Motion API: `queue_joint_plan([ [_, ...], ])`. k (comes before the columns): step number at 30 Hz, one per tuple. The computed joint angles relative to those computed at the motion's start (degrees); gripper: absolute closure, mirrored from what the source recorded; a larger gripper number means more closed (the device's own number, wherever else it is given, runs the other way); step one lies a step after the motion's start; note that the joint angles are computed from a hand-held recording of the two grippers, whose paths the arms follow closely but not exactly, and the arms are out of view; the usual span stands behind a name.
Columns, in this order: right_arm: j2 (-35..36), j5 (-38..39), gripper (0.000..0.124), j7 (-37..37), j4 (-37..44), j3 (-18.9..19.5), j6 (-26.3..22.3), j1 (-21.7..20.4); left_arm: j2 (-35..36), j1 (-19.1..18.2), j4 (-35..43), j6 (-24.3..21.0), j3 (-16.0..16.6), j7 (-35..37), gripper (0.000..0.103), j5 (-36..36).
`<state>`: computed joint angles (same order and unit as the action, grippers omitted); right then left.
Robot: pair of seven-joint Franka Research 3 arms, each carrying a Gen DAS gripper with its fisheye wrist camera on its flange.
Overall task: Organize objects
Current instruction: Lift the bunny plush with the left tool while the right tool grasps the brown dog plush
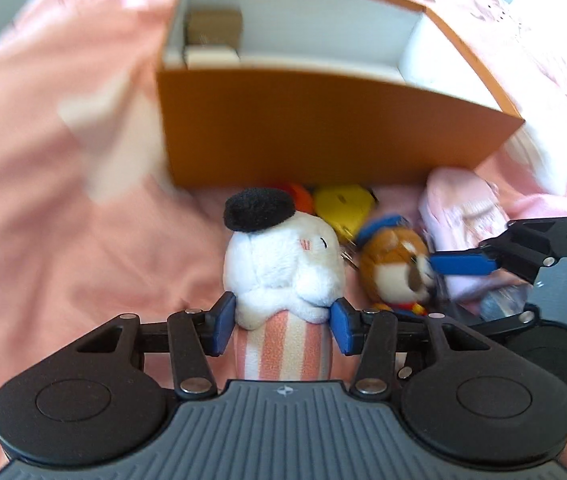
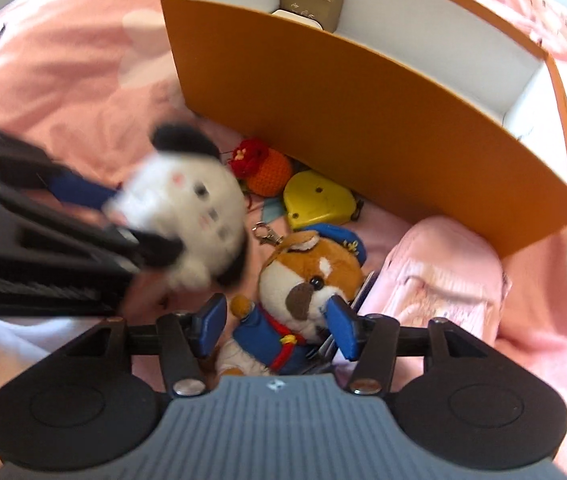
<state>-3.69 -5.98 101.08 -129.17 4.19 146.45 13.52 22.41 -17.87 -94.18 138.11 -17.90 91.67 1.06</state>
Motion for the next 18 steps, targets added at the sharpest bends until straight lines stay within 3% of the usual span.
queue_joint_plan([
  [3, 2.09, -3.79, 0.057, 1.7, 1.68, 0.26, -1.17, 0.09, -0.08, -1.55, 0.06, 1.71, 1.6, -2.59, 0.047, 4.45],
  [9, 5.65, -11.69, 0.05, 4.51, 4.53, -0.18, -3.83, 1.79, -0.76, 0.6, -0.1, 1.78, 0.67, -1.59, 0.047, 1.73],
  [12, 5.84, -13.73, 0.058, 6.35, 4.47, -0.74, -3.61, 2.39, -1.4, 1.09, -0.86, 2.96, 0.4, -0.76, 0.047, 1.11],
  [18, 2.97, -9.45, 0.068, 5.93, 2.31, -1.31, -1.09, 1.3, -2.37, 1.67, -2.3, 5.41, -0.27, 0.76, 0.047, -0.44],
])
